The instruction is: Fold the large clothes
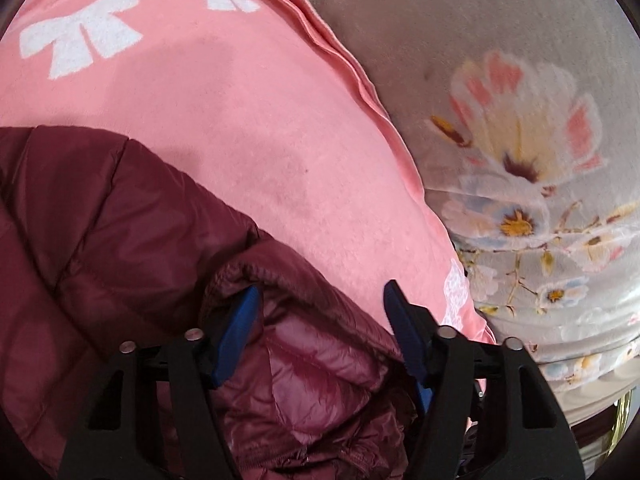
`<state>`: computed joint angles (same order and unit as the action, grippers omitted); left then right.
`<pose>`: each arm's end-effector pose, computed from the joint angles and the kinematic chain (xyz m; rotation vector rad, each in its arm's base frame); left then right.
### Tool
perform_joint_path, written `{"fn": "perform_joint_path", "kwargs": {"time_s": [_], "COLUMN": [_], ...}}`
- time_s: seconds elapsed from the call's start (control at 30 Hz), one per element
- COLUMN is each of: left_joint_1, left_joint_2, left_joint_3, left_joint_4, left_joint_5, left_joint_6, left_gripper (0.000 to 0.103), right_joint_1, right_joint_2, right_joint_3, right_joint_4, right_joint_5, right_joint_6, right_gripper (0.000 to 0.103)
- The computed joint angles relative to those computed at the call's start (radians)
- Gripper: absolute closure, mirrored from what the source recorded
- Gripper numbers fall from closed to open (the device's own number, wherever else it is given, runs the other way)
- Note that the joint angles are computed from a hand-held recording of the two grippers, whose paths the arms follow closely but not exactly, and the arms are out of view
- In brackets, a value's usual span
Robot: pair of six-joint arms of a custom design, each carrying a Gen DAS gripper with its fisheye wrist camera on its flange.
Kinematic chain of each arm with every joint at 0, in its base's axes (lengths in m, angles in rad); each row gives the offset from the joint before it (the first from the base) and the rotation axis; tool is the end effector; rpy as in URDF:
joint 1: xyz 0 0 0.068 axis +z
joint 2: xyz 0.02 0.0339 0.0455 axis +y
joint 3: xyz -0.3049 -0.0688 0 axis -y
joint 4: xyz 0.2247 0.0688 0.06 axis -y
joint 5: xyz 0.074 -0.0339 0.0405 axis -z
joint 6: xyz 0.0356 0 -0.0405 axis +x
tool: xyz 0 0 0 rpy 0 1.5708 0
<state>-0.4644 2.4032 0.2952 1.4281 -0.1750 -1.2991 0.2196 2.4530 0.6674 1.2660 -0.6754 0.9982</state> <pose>0.2414 -0.1140 0.0264 -1.0412 2.1057 -0.7340 0.3411 0.0989 0.0244 0.4304 2.2577 1.3958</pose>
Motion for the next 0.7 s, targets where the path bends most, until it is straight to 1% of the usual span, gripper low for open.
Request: {"fn": "perform_joint_path", "kwargs": {"time_s": [0.03,0.07,0.1,0.13,0.17,0.2,0.27,0.3,0.33,0.37,0.43,0.5,0.6,0.7], "left_joint_1": [0.009,0.016,0.02,0.016,0.005,-0.029,-0.095,-0.123,-0.158,-0.197,-0.221,-0.217,-0.182,-0.171], "left_joint_2": [0.0,-0.009,-0.018,-0.036,-0.047,-0.09,-0.158,-0.185,-0.211,-0.233,-0.237,-0.198,-0.109,-0.022], "left_joint_3": [0.003,0.014,0.02,0.022,0.011,-0.007,-0.05,-0.067,-0.084,-0.087,-0.05,-0.006,0.033,0.035], "left_joint_4": [-0.005,-0.03,-0.05,-0.078,-0.078,-0.107,-0.128,-0.141,-0.156,-0.198,-0.301,-0.361,-0.359,-0.288], "left_joint_5": [0.009,0.022,0.03,0.029,0.011,-0.039,-0.123,-0.154,-0.19,-0.234,-0.26,-0.261,-0.208,-0.194], "left_joint_6": [0.011,0.031,0.049,0.075,0.092,0.13,0.189,0.207,0.226,0.24,0.247,0.247,0.237,0.242], "left_gripper": [0.058,0.078,0.095,0.098,0.099,0.1,0.1,0.1,0.1,0.1,0.1,0.1,0.1,0.099], "right_joint_1": [0.002,0.007,0.012,0.017,0.024,0.034,0.057,0.078,0.098,0.119,0.151,0.168,0.188,0.202], "right_joint_2": [-0.008,-0.021,-0.041,-0.063,-0.09,-0.137,-0.206,-0.24,-0.26,-0.272,-0.27,-0.252,-0.21,-0.161], "right_joint_3": [0.007,0.008,-0.003,-0.026,-0.054,-0.103,-0.177,-0.211,-0.223,-0.231,-0.215,-0.185,-0.124,-0.07], "right_joint_4": [-0.03,-0.058,-0.073,-0.072,-0.067,-0.064,-0.064,-0.072,-0.092,-0.113,-0.171,-0.214,-0.289,-0.341], "right_joint_5": [0.01,0.019,0.031,0.048,0.068,0.098,0.153,0.2,0.238,0.283,0.344,0.383,0.443,0.49], "right_joint_6": [-0.035,-0.071,-0.123,-0.166,-0.223,-0.314,-0.462,-0.546,-0.596,-0.645,-0.696,-0.712,-0.735,-0.752], "right_gripper": [0.088,0.094,0.098,0.099,0.099,0.1,0.1,0.1,0.1,0.1,0.1,0.1,0.1,0.1]}}
